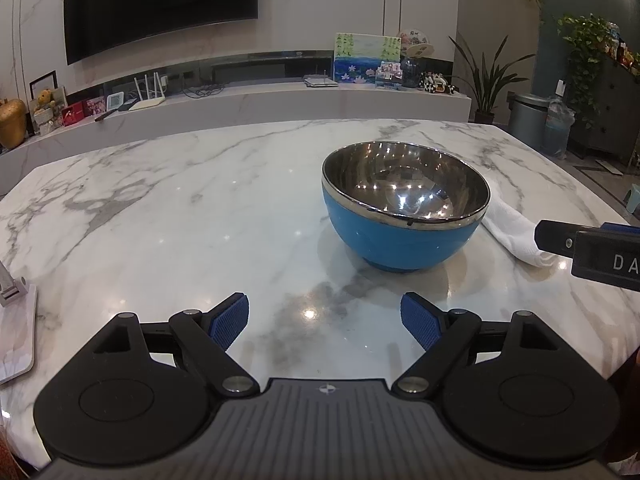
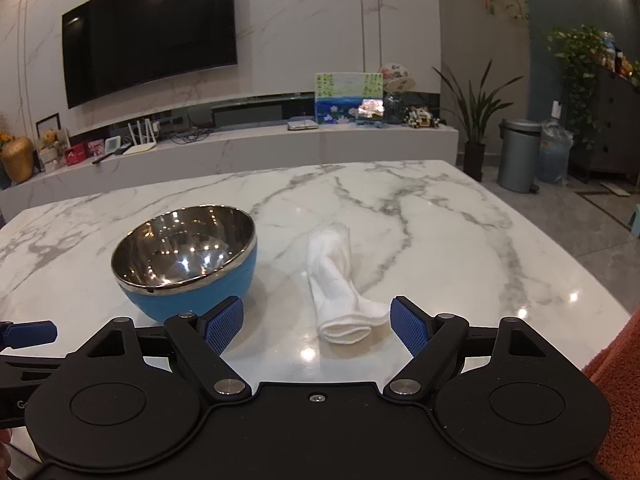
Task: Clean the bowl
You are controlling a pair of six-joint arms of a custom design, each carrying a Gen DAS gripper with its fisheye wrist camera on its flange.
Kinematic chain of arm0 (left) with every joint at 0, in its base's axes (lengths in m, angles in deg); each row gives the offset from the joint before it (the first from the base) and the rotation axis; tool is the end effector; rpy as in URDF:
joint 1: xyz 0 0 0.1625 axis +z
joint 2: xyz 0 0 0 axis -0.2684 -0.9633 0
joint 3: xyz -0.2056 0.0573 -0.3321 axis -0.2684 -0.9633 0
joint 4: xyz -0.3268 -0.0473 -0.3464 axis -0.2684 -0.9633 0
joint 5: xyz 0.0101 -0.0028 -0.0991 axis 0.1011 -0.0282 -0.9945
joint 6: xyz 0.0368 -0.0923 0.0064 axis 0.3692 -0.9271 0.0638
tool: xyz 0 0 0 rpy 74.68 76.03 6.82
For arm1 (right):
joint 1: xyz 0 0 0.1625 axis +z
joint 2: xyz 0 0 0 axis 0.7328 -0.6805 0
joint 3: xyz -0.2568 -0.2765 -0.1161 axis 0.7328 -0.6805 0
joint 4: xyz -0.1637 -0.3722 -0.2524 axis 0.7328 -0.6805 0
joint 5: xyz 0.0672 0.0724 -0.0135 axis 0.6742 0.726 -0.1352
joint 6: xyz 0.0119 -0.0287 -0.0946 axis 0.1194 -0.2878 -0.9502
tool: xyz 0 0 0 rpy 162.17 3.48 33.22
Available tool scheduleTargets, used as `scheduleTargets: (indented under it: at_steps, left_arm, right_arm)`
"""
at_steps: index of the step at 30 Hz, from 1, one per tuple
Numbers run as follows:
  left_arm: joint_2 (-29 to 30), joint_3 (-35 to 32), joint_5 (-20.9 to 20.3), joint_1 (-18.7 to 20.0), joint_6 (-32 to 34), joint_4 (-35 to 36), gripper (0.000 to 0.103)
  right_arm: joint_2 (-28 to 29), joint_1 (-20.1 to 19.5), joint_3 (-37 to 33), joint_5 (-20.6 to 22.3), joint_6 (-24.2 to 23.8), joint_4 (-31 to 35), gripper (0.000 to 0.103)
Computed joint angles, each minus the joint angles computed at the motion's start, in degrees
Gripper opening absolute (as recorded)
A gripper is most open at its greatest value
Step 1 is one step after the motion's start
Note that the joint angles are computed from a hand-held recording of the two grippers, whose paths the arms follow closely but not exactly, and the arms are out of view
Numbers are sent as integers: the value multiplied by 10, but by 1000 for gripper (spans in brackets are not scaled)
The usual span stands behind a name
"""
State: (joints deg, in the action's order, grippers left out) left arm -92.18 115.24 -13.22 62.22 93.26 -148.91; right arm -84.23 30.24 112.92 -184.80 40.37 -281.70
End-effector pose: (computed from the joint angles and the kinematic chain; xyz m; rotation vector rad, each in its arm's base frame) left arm -0.2628 -0.5644 -0.0659 0.9422 2.3067 -0.8760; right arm -0.0096 -0.4865 0.2040 0.0735 -1.9285 1.3375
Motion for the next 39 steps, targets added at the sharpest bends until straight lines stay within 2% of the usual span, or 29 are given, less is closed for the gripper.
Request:
scheduleTargets:
  at_steps: [39]
  left_arm:
    - [-7, 1, 4, 2, -17, 23, 83]
  right_arm:
    - [9, -1, -8, -9, -4, 2, 79]
